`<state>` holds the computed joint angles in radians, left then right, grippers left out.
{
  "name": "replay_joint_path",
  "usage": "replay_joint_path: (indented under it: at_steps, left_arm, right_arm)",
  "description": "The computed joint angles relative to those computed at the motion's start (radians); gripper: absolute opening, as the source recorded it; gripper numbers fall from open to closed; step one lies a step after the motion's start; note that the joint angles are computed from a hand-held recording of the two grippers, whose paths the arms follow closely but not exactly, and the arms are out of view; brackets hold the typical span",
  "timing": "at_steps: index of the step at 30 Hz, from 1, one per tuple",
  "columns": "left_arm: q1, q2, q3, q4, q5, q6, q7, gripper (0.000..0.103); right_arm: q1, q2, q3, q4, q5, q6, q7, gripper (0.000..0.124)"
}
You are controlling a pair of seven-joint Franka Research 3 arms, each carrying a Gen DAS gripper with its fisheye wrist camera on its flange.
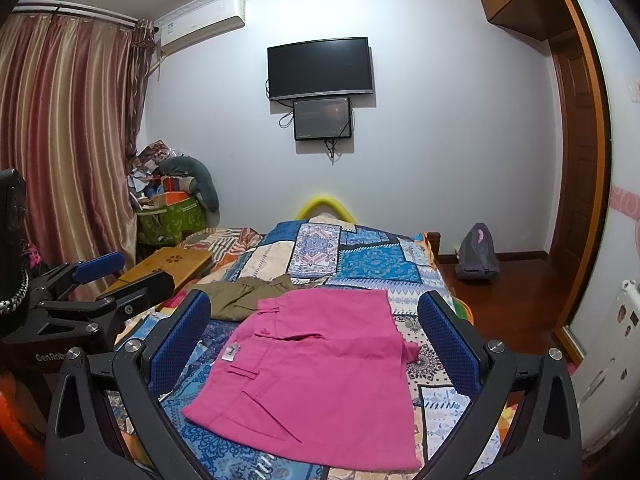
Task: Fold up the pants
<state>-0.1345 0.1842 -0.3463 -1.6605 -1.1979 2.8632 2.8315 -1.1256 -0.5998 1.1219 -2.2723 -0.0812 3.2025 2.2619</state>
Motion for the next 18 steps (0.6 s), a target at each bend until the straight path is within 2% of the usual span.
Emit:
replay_joint_path:
  at_steps: [18]
  left_arm:
    - [-0.006, -0.007, 0.000, -0.008, -0.041, 0.018, 0.050, 0.103]
  right_arm:
    - [-0.007, 0.001, 0.001, 0.004, -0.004, -0.002, 0.006, 0.103]
